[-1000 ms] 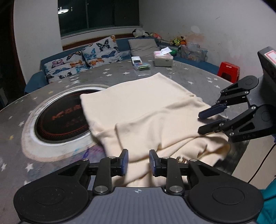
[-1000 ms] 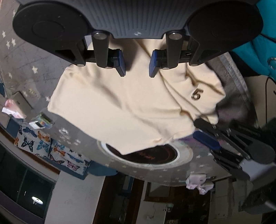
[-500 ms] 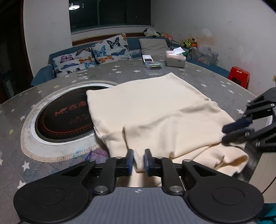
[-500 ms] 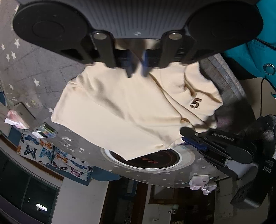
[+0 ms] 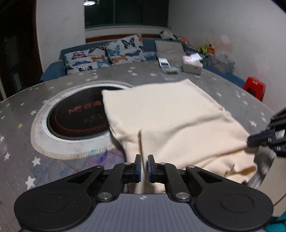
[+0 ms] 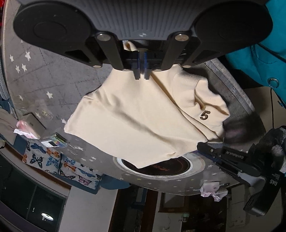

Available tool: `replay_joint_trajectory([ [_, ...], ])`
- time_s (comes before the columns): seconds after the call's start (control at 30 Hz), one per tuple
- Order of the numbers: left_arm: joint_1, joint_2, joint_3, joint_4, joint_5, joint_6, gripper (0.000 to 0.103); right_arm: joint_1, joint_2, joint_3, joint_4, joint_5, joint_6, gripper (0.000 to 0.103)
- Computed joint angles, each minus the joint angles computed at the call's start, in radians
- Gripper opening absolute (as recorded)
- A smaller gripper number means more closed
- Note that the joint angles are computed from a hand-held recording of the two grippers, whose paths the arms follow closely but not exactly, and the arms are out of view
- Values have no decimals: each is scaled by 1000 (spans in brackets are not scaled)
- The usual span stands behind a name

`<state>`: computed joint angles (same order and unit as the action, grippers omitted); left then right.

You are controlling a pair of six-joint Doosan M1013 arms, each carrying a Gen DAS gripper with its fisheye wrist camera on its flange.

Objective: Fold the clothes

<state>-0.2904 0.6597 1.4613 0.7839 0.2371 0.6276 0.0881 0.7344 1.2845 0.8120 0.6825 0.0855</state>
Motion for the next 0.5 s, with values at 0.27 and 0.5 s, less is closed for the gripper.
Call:
replay_joint_trajectory([
  [0.27, -3, 7, -7, -158, -11, 195, 25, 15, 0, 25, 28, -69, -84, 22],
  [0.5, -6, 5, -9, -98, -43, 149, 5, 19, -12, 54, 79, -141, -157, 3],
])
